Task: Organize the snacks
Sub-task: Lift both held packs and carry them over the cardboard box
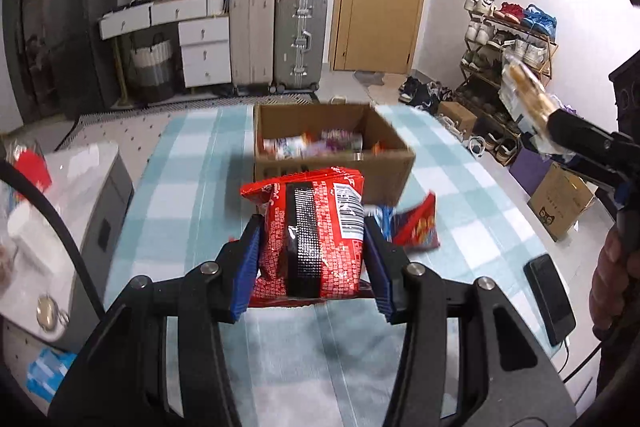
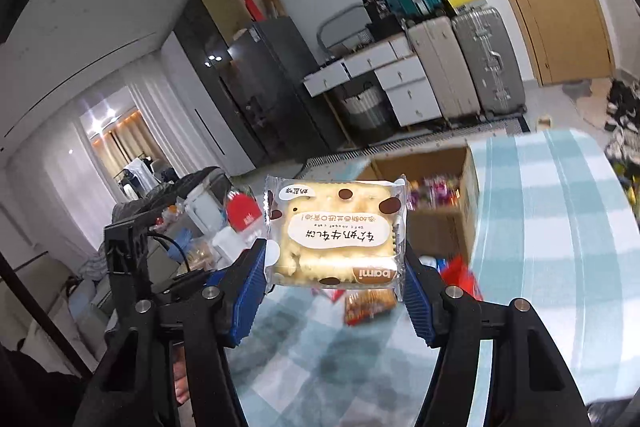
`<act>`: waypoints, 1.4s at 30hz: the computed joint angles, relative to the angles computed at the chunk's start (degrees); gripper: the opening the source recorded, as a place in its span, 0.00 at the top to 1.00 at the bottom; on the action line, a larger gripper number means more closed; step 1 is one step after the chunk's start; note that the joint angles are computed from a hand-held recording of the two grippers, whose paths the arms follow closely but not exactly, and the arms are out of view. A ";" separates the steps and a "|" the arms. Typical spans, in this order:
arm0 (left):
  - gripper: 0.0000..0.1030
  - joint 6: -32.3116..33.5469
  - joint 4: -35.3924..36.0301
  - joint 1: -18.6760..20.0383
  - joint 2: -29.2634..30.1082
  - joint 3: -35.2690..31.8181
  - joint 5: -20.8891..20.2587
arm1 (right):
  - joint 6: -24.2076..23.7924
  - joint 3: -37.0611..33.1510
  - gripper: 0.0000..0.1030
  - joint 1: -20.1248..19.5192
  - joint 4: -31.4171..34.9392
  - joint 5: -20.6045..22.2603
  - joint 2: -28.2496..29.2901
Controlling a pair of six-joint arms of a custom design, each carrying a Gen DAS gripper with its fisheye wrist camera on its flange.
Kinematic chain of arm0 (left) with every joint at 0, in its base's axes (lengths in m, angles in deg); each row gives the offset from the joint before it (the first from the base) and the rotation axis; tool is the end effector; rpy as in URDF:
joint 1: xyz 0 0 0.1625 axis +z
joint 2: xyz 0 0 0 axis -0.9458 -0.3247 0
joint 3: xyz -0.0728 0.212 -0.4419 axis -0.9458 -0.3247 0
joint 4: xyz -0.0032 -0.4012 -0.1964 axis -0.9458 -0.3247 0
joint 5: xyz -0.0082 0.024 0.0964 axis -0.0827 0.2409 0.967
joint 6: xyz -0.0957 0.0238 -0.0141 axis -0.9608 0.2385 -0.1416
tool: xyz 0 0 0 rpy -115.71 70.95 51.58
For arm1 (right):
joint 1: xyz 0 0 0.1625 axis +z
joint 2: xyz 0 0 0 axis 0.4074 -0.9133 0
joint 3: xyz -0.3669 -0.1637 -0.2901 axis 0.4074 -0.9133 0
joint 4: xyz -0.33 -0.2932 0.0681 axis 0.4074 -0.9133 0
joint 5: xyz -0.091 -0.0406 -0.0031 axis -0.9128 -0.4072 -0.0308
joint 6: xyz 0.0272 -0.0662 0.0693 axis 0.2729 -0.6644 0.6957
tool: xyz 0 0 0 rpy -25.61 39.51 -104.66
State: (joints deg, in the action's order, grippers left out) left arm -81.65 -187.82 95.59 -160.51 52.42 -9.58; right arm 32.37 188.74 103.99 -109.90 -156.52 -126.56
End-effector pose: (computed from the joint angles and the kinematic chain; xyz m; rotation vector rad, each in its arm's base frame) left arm -0.2342 -0.3330 0.3073 0.8497 2.3757 -0.9255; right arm 0.3128 -0.2452 0.3252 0.6304 -2.7113 1.2933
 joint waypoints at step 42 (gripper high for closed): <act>0.56 13.54 -7.22 23.61 34.66 -34.35 -13.48 | -12.67 -24.97 0.38 -13.52 8.82 -0.92 18.27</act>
State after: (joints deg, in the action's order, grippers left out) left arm -68.11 -195.04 119.20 -125.85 18.07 -23.07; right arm 19.70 163.78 90.47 -101.09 -157.44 -108.29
